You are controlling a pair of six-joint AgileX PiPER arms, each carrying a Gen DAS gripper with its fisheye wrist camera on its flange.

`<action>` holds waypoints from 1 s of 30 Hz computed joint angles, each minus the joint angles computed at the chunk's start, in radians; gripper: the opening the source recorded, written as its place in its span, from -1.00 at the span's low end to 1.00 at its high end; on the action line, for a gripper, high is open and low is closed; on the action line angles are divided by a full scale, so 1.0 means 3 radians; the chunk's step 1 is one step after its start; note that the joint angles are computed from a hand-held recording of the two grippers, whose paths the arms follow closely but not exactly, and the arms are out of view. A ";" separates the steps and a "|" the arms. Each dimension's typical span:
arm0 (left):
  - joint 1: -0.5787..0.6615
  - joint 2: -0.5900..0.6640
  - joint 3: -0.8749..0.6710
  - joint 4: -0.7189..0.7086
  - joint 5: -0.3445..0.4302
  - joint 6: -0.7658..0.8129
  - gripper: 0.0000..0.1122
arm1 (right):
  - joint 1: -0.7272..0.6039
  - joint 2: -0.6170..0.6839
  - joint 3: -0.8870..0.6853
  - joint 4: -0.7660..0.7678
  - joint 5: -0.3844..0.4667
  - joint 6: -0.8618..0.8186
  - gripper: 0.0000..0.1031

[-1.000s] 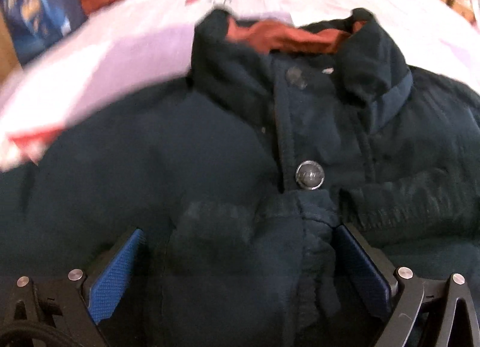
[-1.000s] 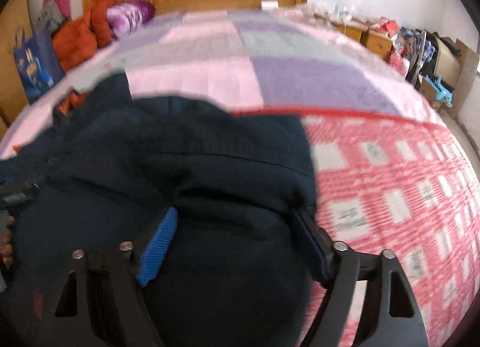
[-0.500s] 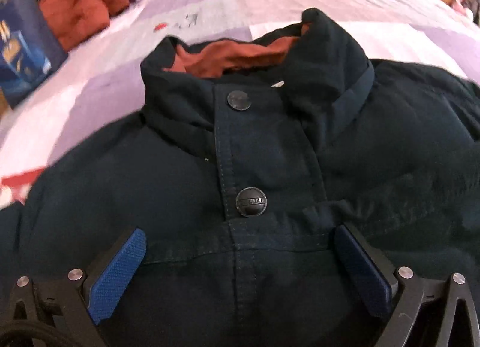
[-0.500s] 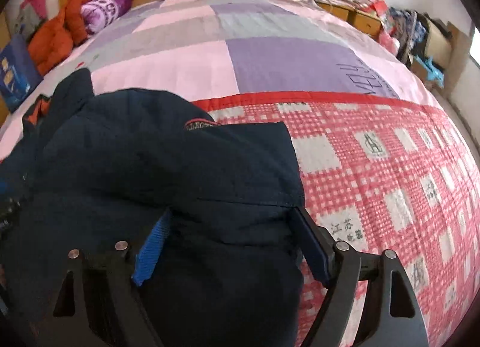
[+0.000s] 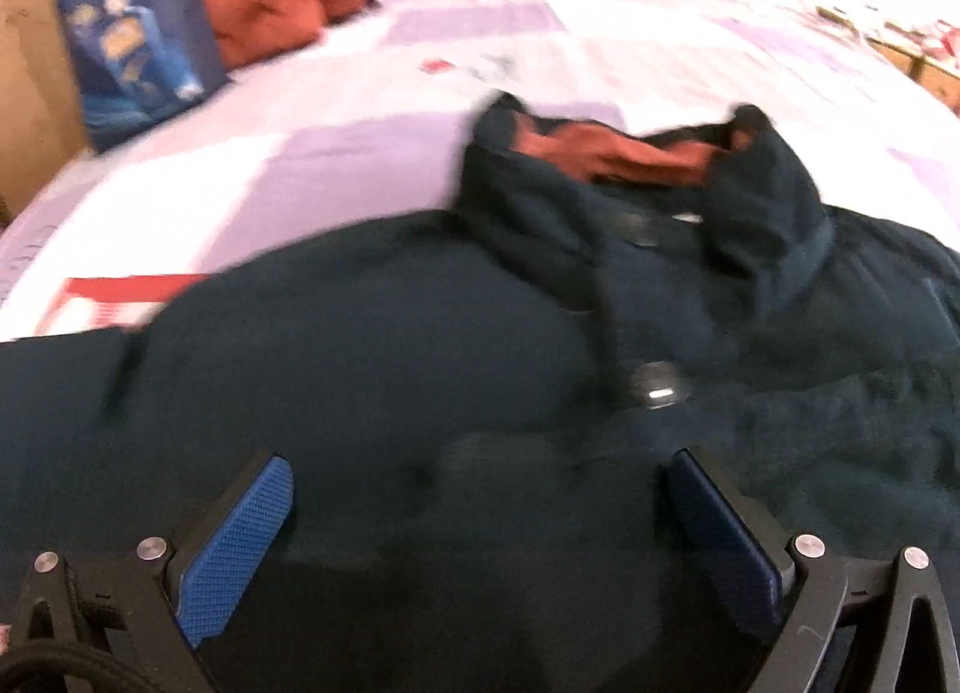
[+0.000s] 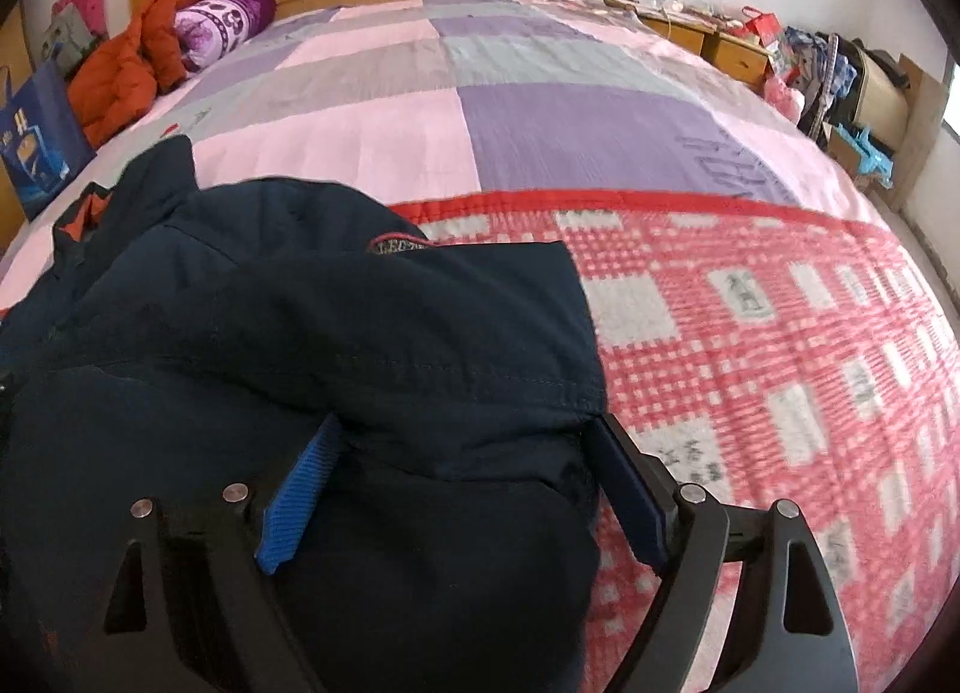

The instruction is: Fold large clothes

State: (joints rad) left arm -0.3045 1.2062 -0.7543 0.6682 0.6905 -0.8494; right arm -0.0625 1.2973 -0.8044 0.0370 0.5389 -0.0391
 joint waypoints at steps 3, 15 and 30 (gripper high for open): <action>0.0078 -0.0160 0.0227 0.0055 -0.0091 0.0080 0.84 | 0.0164 -0.0710 0.0286 -0.0331 -0.0043 0.0396 0.66; 0.0381 -0.0499 0.0265 -0.0685 -0.0009 0.1046 0.84 | 0.0403 -0.1235 0.0644 -0.0972 0.0352 0.1043 0.66; 0.3659 -0.1250 0.0438 -0.3595 0.0235 0.5319 0.84 | 0.3532 0.1005 -0.0675 -0.2872 0.1045 0.4358 0.66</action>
